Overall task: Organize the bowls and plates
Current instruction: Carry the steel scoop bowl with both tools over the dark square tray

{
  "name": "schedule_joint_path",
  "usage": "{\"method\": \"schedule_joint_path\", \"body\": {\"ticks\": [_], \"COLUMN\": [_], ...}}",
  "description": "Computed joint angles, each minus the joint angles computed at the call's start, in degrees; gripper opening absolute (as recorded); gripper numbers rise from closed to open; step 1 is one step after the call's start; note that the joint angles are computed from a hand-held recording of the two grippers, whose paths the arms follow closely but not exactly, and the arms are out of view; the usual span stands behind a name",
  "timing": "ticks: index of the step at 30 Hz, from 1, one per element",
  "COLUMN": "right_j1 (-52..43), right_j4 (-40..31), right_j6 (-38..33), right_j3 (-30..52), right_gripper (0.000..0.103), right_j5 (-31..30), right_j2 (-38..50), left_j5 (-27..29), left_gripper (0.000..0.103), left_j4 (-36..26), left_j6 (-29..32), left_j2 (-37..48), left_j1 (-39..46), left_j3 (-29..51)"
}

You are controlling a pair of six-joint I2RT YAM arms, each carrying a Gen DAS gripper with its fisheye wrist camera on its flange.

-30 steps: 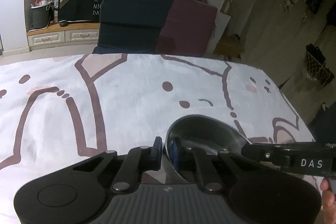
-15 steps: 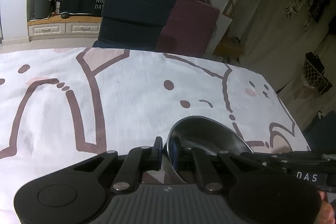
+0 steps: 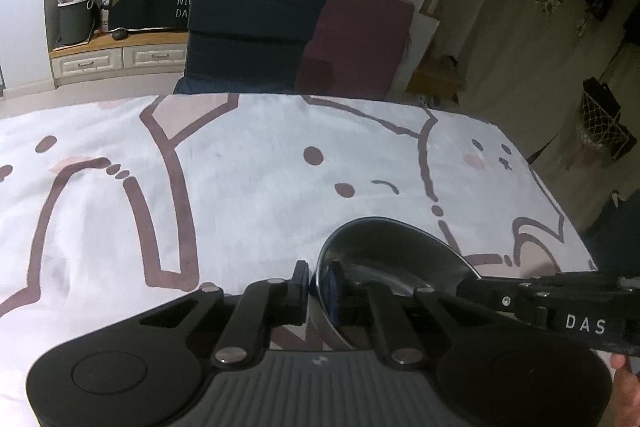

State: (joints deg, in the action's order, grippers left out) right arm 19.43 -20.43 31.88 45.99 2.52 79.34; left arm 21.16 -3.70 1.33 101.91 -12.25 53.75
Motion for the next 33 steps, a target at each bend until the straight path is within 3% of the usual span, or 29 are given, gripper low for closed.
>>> {"method": "schedule_joint_path", "body": {"ticks": [6,16,33], "right_j1": [1.5,8.6,30.5], "right_j4": [-4.0,-15.8,-35.6], "right_j6": [0.5,4.7,21.5], "right_j3": [1.0,3.4,9.0], "right_gripper": [0.007,0.006,0.006], "right_j5": [2.1,7.6,22.7], "right_j2": [-4.3,-17.2,-30.2], "left_j5": [-0.6,0.4,0.7], "left_gripper": [0.011,0.011,0.01], "left_j4": [-4.7,-14.7,-32.2], "left_j6": [-0.4,-1.9,-0.8], "left_j2": [-6.2,-23.8,-46.3], "left_j1": [-0.4,0.7,0.3], "left_j3": [-0.6,-4.5,-6.6]}}
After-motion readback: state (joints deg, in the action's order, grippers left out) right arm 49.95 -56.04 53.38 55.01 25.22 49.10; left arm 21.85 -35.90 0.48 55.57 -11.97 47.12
